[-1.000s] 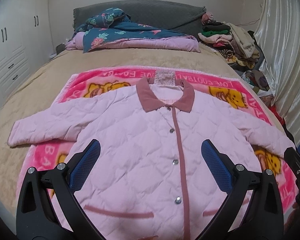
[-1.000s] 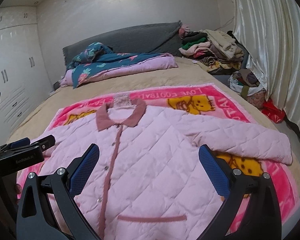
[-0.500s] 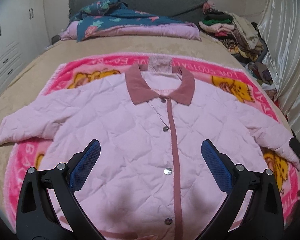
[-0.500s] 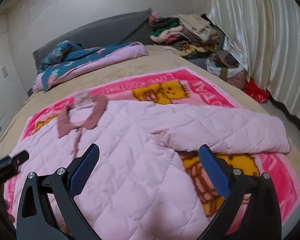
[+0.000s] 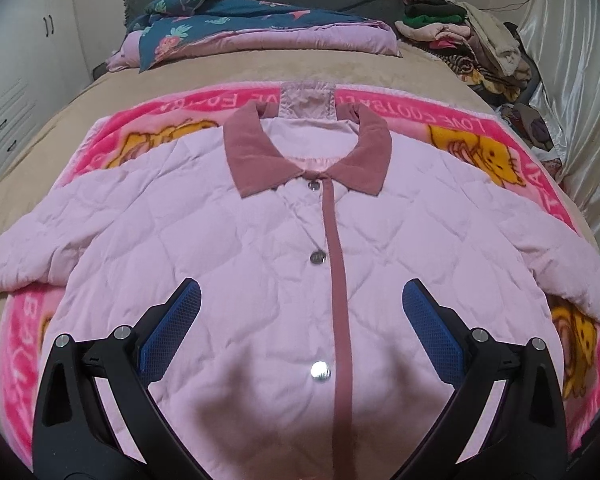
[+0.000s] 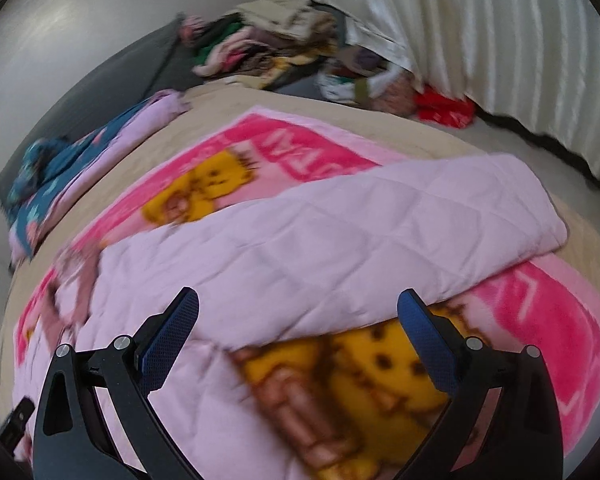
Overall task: Fold large clothes
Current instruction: 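Move the right tool over the jacket toward the sleeve cuff, then grasp the pink sleeve cuff with the right gripper and lift it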
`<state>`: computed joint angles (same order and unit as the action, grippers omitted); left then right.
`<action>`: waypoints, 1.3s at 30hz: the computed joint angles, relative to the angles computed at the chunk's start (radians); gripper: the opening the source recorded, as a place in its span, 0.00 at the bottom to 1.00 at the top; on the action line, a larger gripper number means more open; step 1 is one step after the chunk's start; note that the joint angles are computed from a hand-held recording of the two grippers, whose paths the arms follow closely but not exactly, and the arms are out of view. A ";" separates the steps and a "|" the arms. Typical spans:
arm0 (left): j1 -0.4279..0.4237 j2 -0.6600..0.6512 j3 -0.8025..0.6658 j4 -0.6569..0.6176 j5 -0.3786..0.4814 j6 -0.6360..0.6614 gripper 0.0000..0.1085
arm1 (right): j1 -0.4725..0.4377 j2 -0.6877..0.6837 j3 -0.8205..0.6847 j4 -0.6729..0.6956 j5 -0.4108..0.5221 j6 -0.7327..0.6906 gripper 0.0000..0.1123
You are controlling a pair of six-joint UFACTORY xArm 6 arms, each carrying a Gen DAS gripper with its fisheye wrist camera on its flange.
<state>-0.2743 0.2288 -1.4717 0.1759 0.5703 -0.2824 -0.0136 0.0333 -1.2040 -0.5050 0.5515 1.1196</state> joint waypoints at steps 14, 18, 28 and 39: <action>0.047 0.115 -0.134 -0.041 0.088 -0.001 0.87 | -0.213 -0.013 0.148 0.133 -0.076 0.170 0.88; 0.063 0.097 -0.112 -0.069 0.068 0.026 0.87 | -0.284 0.008 0.182 0.132 -0.177 0.215 0.88; 0.108 0.040 -0.076 -0.193 0.041 0.135 0.87 | -0.330 0.021 0.211 0.214 -0.410 0.096 0.28; 0.160 -0.013 -0.085 -0.201 0.034 0.125 0.87 | -0.200 -0.046 0.026 0.040 -0.359 -0.094 0.17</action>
<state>-0.1143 0.2156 -1.5565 -0.0252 0.6041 -0.1577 -0.2137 -0.0132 -1.1777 -0.4654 0.1925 1.0255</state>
